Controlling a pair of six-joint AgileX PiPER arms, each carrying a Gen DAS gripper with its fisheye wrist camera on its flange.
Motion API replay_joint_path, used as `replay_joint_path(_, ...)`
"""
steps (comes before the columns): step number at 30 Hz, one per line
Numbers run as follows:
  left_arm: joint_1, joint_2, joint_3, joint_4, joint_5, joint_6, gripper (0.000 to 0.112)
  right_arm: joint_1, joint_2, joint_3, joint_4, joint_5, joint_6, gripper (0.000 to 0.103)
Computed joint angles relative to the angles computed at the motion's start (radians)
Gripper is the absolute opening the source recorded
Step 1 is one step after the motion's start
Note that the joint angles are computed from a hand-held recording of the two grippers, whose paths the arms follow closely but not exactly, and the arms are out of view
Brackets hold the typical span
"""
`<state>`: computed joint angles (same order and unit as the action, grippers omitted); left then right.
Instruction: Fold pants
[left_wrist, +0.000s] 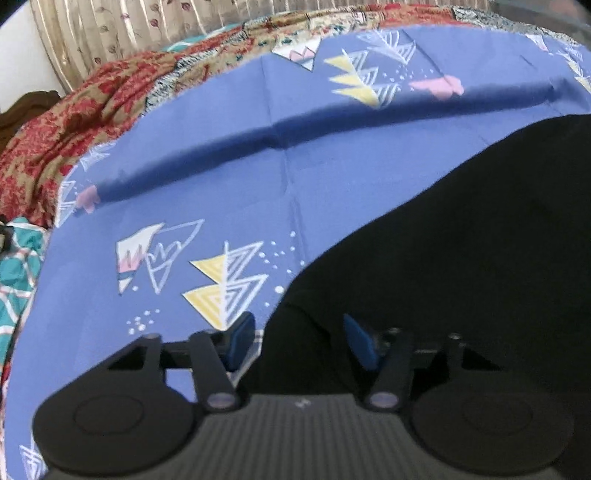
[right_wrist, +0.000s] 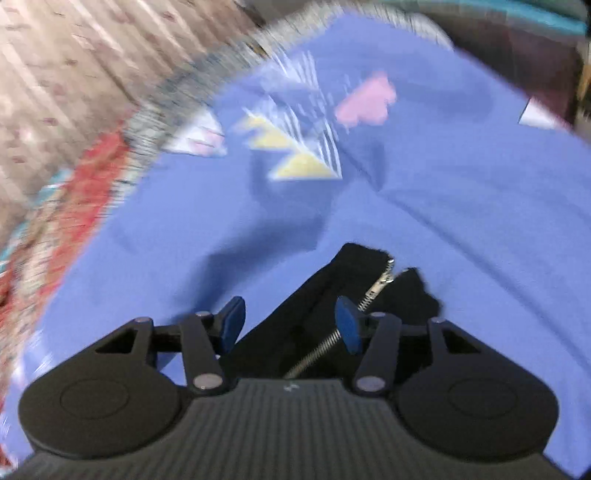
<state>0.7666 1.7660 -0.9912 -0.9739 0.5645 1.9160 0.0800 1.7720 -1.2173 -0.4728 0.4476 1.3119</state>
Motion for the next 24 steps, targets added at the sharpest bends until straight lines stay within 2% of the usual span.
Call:
replay_joint_path(2,0.000,0.026,-0.003,-0.017,0.008,0.025,0.027,-0.009,0.127,-0.111,0.009,0.051,0.023,0.058)
replay_joint_path(4,0.008,0.044,-0.015,-0.021,0.039,0.004,0.018,-0.025,0.227,-0.205,0.038,0.102,0.001,0.064)
replay_joint_path(6,0.013,0.039,-0.003,-0.048,0.040,-0.003,0.013,-0.035,0.303,-0.278,0.040,0.145,-0.039,0.065)
replay_joint_path(7,0.016,0.034,-0.001,-0.053,0.042,-0.015,0.011,-0.015,0.316,-0.292,-0.019,0.163,-0.013,0.062)
replay_joint_path(8,0.020,0.029,0.003,-0.057,0.044,-0.030,0.010,0.010,0.337,-0.331,-0.054,0.218,-0.028,0.041)
replay_joint_path(9,0.026,0.020,0.005,-0.062,0.048,-0.049,0.009,0.031,0.346,-0.343,-0.100,0.258,-0.033,0.027)
replay_joint_path(10,0.033,0.012,0.006,-0.066,0.052,-0.064,0.009,0.040,0.330,-0.317,-0.130,0.258,-0.016,0.010)
replay_joint_path(11,0.045,-0.003,0.011,-0.074,0.061,-0.069,0.009,0.031,0.286,-0.261,-0.121,0.218,0.010,0.005)
replay_joint_path(12,0.060,-0.018,0.012,-0.082,0.075,-0.067,0.009,0.014,0.224,-0.169,-0.128,0.140,0.068,0.005)
replay_joint_path(14,0.093,-0.054,0.011,-0.080,0.112,-0.076,0.009,0.005,0.095,-0.010,-0.201,0.046,0.201,0.005)
replay_joint_path(15,0.114,-0.074,0.002,-0.071,0.145,-0.092,0.009,0.005,0.016,0.071,-0.248,0.008,0.264,0.005)
replay_joint_path(18,0.187,-0.145,-0.007,-0.043,0.254,-0.116,0.009,0.006,-0.232,0.264,-0.255,-0.059,0.298,0.005)
replay_joint_path(21,0.284,-0.217,-0.003,-0.029,0.375,-0.106,0.009,0.019,-0.498,0.381,-0.128,-0.021,0.192,0.005)
replay_joint_path(24,0.428,-0.265,-0.007,-0.029,0.532,-0.066,0.009,0.042,-0.778,0.478,-0.032,0.087,0.095,0.005)
